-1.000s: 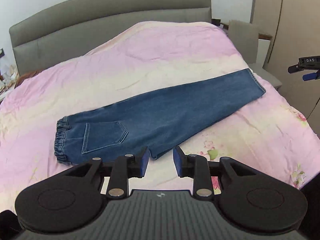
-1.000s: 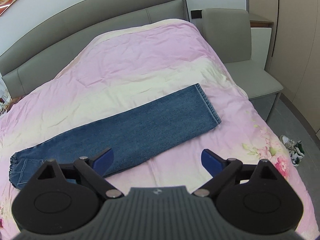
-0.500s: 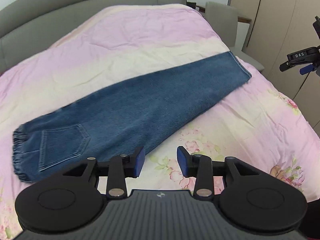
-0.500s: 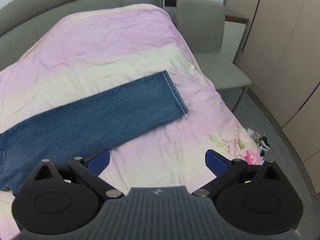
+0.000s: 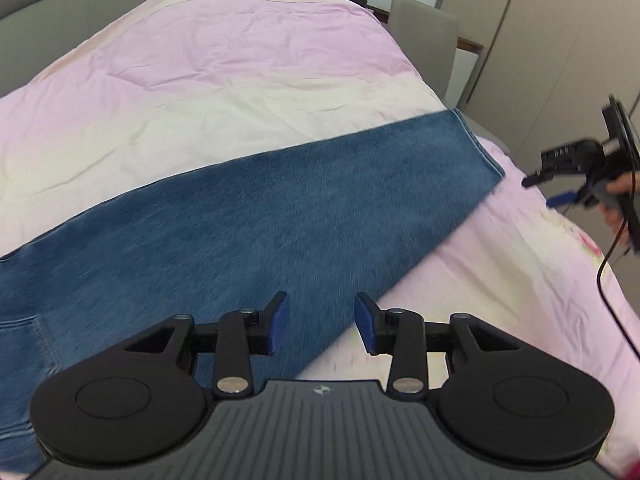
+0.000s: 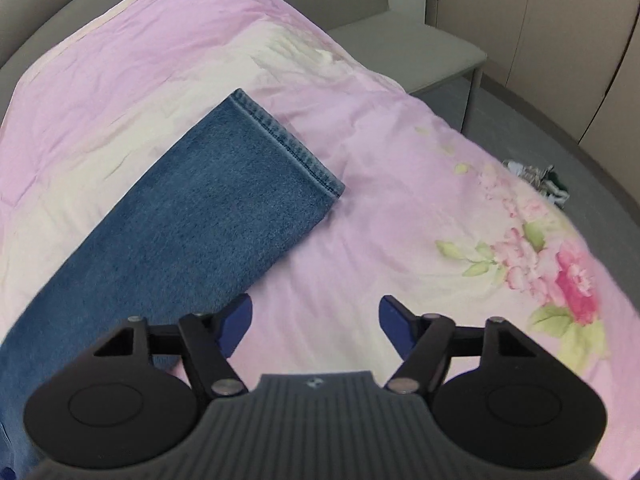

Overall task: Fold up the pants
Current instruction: 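Release the jeans and move both tools back above the bed, then grasp the stacked leg hems with the right tool and lift them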

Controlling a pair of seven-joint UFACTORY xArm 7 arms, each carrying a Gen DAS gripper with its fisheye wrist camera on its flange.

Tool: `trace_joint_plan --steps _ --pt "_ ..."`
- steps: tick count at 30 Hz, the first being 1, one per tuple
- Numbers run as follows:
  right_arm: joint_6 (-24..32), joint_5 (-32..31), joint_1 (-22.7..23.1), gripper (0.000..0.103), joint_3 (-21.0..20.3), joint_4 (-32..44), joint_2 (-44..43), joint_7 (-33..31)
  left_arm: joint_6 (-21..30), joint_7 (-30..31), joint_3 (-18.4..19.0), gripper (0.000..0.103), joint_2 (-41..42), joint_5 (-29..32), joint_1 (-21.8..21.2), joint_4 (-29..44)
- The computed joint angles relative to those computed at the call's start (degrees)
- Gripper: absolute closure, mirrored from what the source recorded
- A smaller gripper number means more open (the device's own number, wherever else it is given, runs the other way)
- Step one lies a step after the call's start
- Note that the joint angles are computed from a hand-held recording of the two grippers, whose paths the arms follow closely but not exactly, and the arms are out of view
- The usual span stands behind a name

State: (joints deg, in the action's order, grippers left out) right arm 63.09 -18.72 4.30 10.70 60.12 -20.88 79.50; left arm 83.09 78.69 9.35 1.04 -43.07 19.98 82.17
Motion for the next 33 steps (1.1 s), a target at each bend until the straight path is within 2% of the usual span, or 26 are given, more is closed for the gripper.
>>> trace_joint_plan --steps 2,6,9,11,14,16,18,19,20,22,24,26,30,33 --pt "-8.0 -0.5 -1.4 0.042 -1.6 -5.2 -0.7 2.5 -2.4 -1.1 -1.4 0.059 0.6 -0.7 -1.5 -1.3" --pt "-26.7 -1.6 -5.3 0.052 -3.7 -14.5 -0.4 7.5 -5.8 -0.9 -3.7 0.061 1.7 -2.0 -4.4 -3.8" --pt "-36.6 -2.3 -8.4 0.052 -4.0 -18.3 2.2 9.9 -6.5 -0.8 -5.1 0.063 3.3 -3.1 -6.1 -4.1" --pt "-45.0 -5.8 -12.4 0.051 -2.5 -21.5 3.0 14.9 -7.6 -0.2 -5.9 0.064 3.9 -3.9 -7.1 -4.7" --pt "-55.3 -13.4 -21.0 0.051 2.1 -23.5 4.8 22.9 -9.4 1.9 -7.0 0.065 4.3 -4.0 -8.6 -5.7" --pt "-59.5 -20.6 -29.1 0.052 8.1 -23.4 5.8 29.6 -9.9 2.9 -7.5 0.066 4.3 -3.2 -9.4 -6.5" --pt "-62.1 -27.5 -37.8 0.051 15.3 -22.9 6.3 37.3 -11.6 3.7 -7.6 0.067 3.6 -2.5 -10.1 -8.1" --pt "-62.3 -30.1 -40.9 0.052 18.2 -22.4 6.1 39.7 -12.5 4.0 -7.7 0.067 3.2 -2.2 -10.5 -8.8" --pt "-61.7 -31.5 -41.8 0.056 19.3 -22.0 6.0 40.5 -13.0 4.1 -7.6 0.068 2.9 -1.9 -10.7 -9.2" --pt "-59.2 -31.2 -38.5 0.065 17.0 -21.7 5.1 39.0 -14.0 4.1 -7.5 0.068 2.5 -1.0 -11.2 -9.8" --pt "-56.5 -29.0 -33.7 0.082 12.9 -21.6 3.9 35.8 -15.9 3.9 -7.8 0.068 2.1 0.5 -12.1 -10.3" --pt "-54.3 -26.0 -28.4 0.090 8.5 -21.5 1.7 30.3 -18.3 3.5 -8.2 0.069 1.4 1.9 -13.2 -11.3" --pt "-48.8 -20.3 -20.4 0.092 3.6 -17.2 -0.8 17.0 -20.6 3.2 -8.1 0.071 0.5 2.6 -14.3 -12.8" --pt "-43.6 -16.9 -15.8 0.093 3.0 -10.4 -0.2 7.6 -21.1 2.6 -7.6 0.067 0.2 2.1 -14.4 -13.4"
